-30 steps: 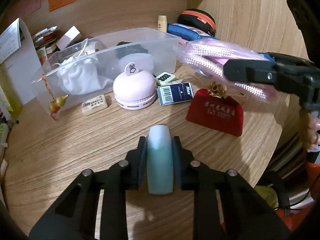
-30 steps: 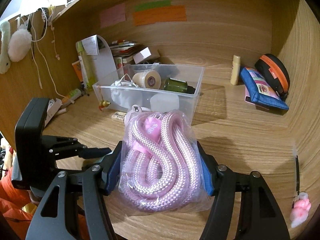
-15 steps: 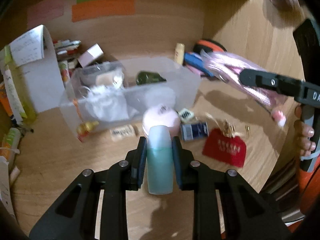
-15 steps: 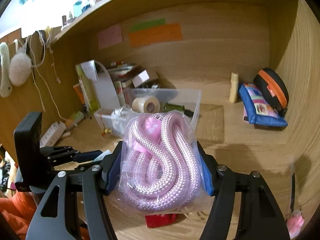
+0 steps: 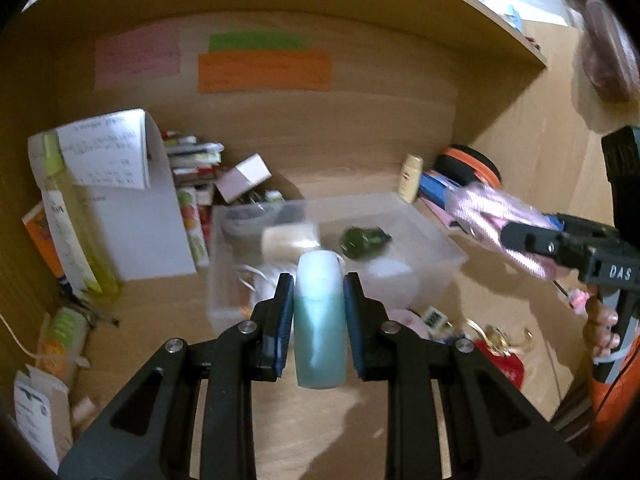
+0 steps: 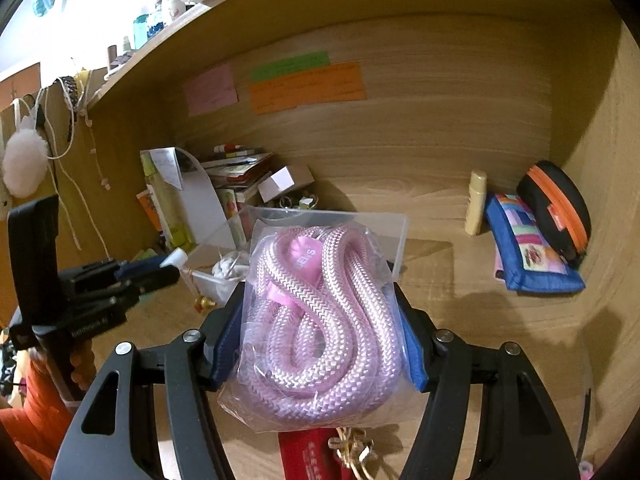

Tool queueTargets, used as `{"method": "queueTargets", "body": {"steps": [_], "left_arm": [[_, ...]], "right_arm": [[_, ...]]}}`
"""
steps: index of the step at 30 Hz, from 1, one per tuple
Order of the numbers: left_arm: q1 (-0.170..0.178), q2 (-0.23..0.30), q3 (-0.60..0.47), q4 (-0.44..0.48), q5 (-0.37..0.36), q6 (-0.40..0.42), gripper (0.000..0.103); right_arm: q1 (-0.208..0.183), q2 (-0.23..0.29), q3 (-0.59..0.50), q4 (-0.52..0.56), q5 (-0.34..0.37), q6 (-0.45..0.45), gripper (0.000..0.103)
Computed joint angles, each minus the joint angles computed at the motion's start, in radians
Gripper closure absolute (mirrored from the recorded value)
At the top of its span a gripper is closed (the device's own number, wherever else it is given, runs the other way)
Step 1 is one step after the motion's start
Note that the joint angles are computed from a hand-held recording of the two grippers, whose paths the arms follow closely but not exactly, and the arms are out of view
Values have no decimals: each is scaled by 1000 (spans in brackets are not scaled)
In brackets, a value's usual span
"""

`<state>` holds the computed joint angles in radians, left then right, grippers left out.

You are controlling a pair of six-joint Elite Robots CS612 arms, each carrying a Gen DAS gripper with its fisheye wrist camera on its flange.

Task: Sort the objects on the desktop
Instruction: 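Carry the teal tube and pink rope bag toward the clear box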

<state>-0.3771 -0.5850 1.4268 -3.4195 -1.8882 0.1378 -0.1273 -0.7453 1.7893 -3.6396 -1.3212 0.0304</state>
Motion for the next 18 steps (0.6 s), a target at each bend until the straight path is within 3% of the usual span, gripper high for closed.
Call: {"method": "queueTargets", "body": {"steps": [18], "left_arm": [[13, 73, -206, 153, 15, -60, 79]], "right_arm": [[9, 53, -172, 177, 39, -21, 41]]}}
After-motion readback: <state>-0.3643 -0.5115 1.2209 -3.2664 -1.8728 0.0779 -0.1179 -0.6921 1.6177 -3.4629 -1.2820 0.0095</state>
